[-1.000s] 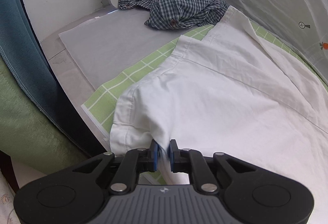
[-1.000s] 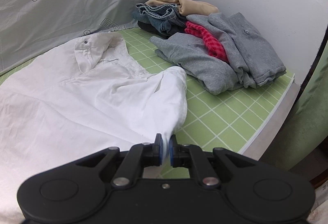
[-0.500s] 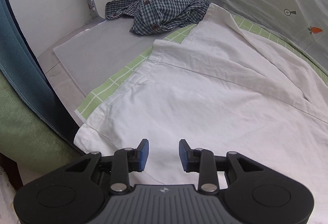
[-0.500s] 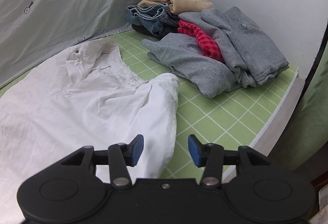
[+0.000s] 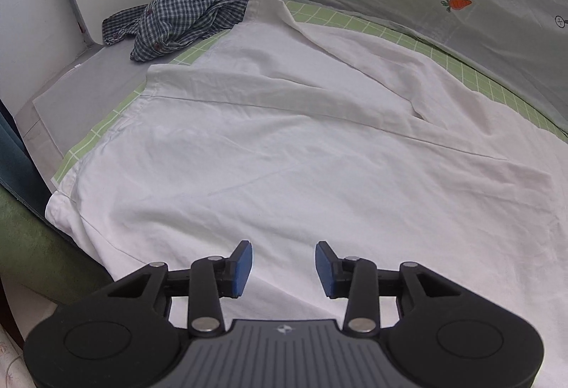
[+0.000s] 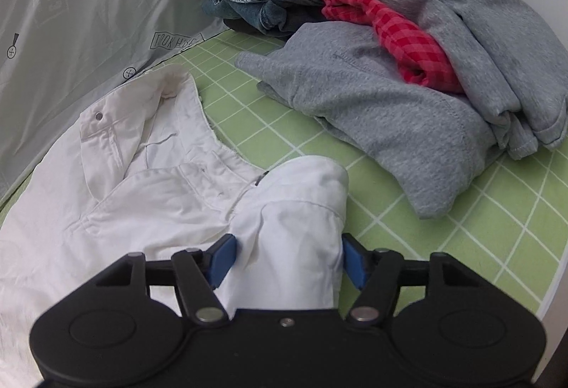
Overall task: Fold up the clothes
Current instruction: 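Release both grippers and smooth the white shirt body flat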
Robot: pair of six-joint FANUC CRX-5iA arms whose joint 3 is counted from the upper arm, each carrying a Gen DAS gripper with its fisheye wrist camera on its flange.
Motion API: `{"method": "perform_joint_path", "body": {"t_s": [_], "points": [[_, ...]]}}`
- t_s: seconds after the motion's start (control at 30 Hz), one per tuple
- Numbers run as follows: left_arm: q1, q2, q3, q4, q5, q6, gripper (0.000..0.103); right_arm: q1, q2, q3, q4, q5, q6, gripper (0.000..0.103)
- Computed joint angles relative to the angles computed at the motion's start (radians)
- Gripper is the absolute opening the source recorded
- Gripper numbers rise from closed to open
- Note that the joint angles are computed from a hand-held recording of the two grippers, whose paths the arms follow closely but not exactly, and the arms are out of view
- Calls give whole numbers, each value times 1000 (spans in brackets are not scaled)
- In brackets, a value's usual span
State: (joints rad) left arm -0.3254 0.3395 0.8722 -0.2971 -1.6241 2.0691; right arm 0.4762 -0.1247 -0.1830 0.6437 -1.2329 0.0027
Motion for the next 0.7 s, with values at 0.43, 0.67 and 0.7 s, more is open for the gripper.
{"method": "perform_joint_path", "body": {"t_s": [0.43,0.67,0.7], "points": [[-43,89,137,-23,-79,-27,42,-17,13,-8,75,-141,95,22],[-3,77,121,0,-95,-38,42,5,70,75,73,-240,136,47],[4,74,120,0,-96,-46,42,12,81,90,80,-256,131,57]]}}
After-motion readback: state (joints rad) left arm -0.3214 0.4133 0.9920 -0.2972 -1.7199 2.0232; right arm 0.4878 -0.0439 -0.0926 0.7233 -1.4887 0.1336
